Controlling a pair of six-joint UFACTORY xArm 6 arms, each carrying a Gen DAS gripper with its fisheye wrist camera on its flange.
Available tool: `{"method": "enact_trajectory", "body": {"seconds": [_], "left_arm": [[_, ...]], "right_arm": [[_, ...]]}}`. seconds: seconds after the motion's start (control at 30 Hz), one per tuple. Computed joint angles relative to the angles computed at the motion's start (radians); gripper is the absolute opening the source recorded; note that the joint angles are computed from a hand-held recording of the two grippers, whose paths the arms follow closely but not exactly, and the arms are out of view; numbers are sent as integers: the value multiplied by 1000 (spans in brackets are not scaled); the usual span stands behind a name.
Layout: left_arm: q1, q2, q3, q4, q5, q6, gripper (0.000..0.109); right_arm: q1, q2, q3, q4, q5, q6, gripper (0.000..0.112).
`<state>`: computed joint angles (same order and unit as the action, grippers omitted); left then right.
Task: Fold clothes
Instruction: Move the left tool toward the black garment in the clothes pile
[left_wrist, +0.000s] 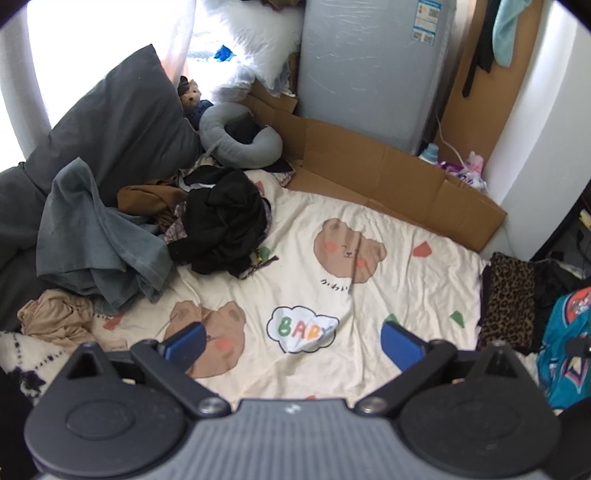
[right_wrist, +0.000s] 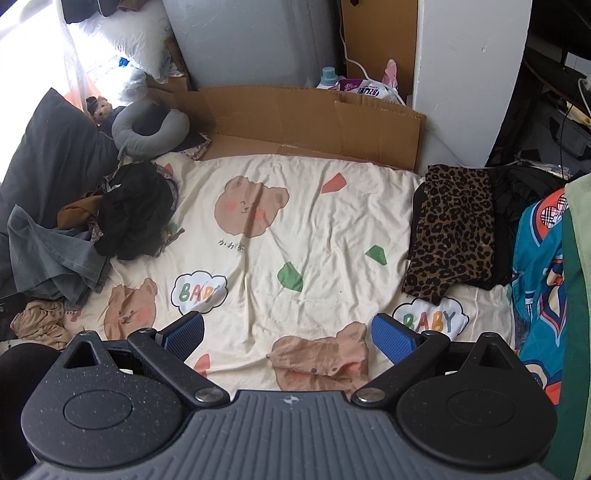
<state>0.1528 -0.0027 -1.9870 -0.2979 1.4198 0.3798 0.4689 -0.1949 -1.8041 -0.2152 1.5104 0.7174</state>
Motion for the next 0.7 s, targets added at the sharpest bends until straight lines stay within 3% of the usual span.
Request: {"method": "enact_trajectory", "body": {"seconds": [0.3, 0.7], "left_arm": [[20, 65, -138, 7, 35, -13, 102], [75, 282, -492, -23, 161, -28, 102]], "right_arm": [[-22, 44, -62, 3, -19, -46, 100], [-37, 157, -192, 21, -52, -97, 100]]}}
